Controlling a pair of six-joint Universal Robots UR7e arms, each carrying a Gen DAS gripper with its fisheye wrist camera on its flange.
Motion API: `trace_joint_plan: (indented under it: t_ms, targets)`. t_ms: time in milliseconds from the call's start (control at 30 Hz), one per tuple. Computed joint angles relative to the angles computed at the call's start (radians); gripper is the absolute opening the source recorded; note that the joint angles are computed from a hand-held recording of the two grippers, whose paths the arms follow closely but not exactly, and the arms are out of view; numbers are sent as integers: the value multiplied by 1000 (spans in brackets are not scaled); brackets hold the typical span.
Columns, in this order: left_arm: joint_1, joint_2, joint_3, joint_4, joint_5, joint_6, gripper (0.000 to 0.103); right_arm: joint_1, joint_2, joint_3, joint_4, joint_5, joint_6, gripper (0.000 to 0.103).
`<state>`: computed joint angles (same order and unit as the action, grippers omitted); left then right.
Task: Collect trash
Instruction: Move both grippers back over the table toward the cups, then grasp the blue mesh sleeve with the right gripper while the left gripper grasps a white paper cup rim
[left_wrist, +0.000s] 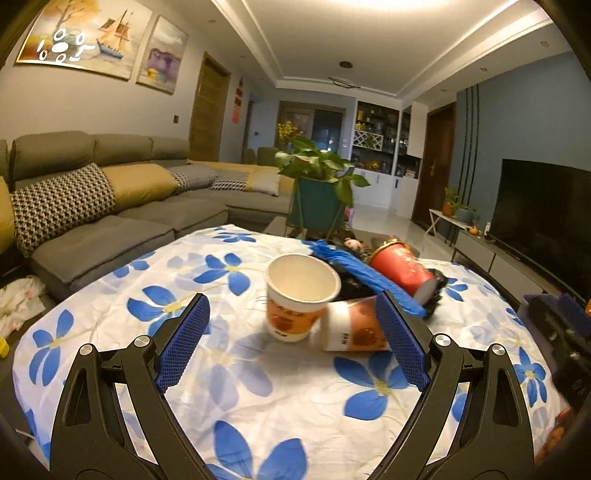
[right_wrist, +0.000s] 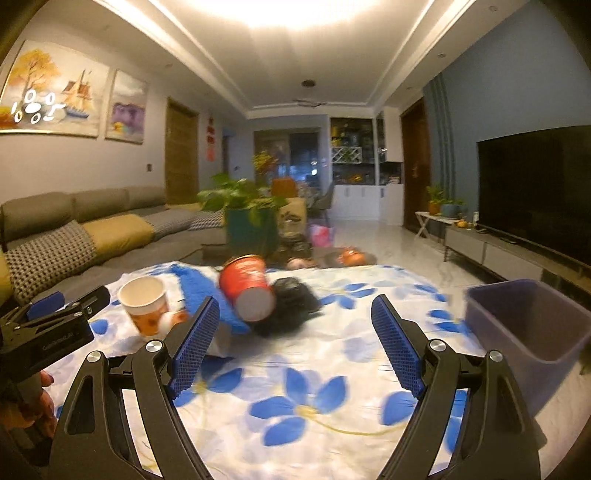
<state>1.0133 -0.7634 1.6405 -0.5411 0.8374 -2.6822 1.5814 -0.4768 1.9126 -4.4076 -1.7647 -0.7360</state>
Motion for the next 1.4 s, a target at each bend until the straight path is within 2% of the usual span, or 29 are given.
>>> trace_joint_plan:
  t_ms: [200, 367, 533, 633, 867, 933, 1067, 1167, 1233, 1400]
  targets:
    - [29, -27, 4, -4, -5, -10, 89, 31, 64, -125, 145, -14, -27, 82]
    - [53, -38, -12, 14, 5, -14, 89, 52, 98, -226, 292, -56, -33, 78]
    - [65, -28, -43, 31, 24, 13, 89, 65, 127, -305, 377, -102, -52, 70]
    - [74, -15, -75, 65, 40, 9, 89, 68, 139, -340, 410, -124, -54, 62]
    - [99, 44, -189, 181, 85, 4, 88, 61, 138, -359, 474, -133, -30, 25]
    - [104, 63, -224, 210, 91, 8, 84, 58, 133, -347, 460, -118, -20, 17]
    - [121, 108, -315, 329, 127, -31, 69, 52, 118, -315, 434, -82, -4, 16]
    - [137, 132, -371, 420, 164, -79, 53, 47, 108, -285, 393, -55, -2, 15]
    - [145, 145, -399, 472, 186, -100, 38, 44, 100, -262, 364, -35, -3, 15]
    - [157, 159, -429, 544, 217, -154, 14, 36, 73, -205, 319, 2, 17, 15]
